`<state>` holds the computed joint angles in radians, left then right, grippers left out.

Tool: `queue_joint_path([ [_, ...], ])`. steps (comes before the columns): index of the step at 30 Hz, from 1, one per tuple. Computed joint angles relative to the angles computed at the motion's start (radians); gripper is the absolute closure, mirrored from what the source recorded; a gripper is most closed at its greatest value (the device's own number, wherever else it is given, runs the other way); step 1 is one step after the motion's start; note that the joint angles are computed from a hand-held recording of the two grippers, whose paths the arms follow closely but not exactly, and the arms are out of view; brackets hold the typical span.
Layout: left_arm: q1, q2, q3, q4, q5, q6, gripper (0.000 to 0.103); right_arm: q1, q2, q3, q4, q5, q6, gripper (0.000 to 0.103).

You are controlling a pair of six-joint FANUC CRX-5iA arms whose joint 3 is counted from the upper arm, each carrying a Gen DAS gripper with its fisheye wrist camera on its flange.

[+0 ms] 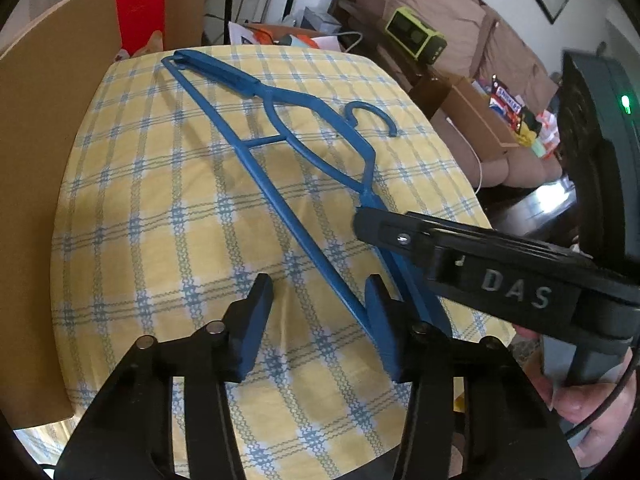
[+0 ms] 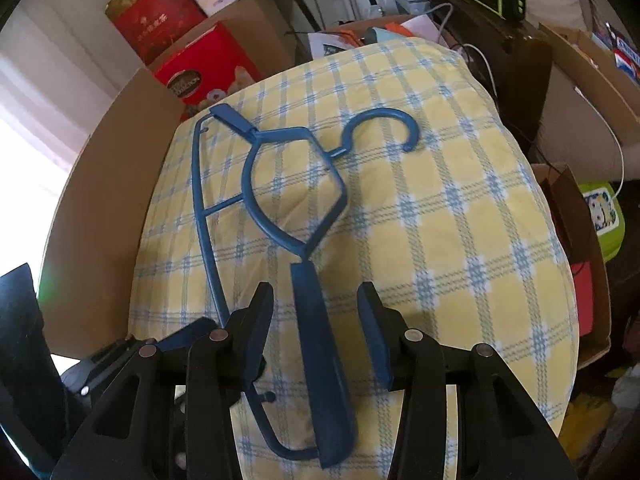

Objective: Organize objects
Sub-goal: 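Grasp the blue hanger's hook bar with the left gripper, then lift the blue hanger with the left gripper and carry it over the box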

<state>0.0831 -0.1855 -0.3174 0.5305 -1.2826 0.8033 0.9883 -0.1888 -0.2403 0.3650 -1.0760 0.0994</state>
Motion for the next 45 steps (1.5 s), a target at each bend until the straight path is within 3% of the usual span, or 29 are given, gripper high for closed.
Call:
queue_joint_path([
  [2, -0.003, 0.001, -0.001, 0.005, -0.002, -0.003, 0.066, -0.004, 0.009, 0.006, -0.004, 0.007, 0.005, 0.063],
  [3, -0.005, 0.004, -0.001, 0.009, -0.004, -0.004, 0.072, -0.005, 0.008, 0.005, -0.006, 0.016, 0.005, 0.081],
  [5, -0.012, 0.005, 0.000, 0.001, 0.000, -0.007, 0.083, -0.010, 0.008, 0.000, -0.027, 0.042, 0.013, 0.088],
  [11, 0.010, 0.008, -0.006, 0.022, -0.013, -0.036, 0.086, 0.010, -0.024, -0.049, 0.010, 0.087, -0.055, 0.088],
  [18, 0.051, -0.046, -0.026, 0.071, 0.008, -0.089, 0.087, 0.066, -0.032, -0.048, 0.092, 0.070, -0.131, 0.088],
  [24, 0.102, -0.058, -0.013, 0.117, -0.024, -0.120, 0.087, 0.089, -0.029, -0.029, 0.137, 0.077, -0.159, 0.088],
  [45, 0.265, -0.057, 0.090, 0.229, -0.118, -0.174, 0.087, 0.126, 0.101, 0.202, 0.215, 0.032, -0.033, 0.087],
])
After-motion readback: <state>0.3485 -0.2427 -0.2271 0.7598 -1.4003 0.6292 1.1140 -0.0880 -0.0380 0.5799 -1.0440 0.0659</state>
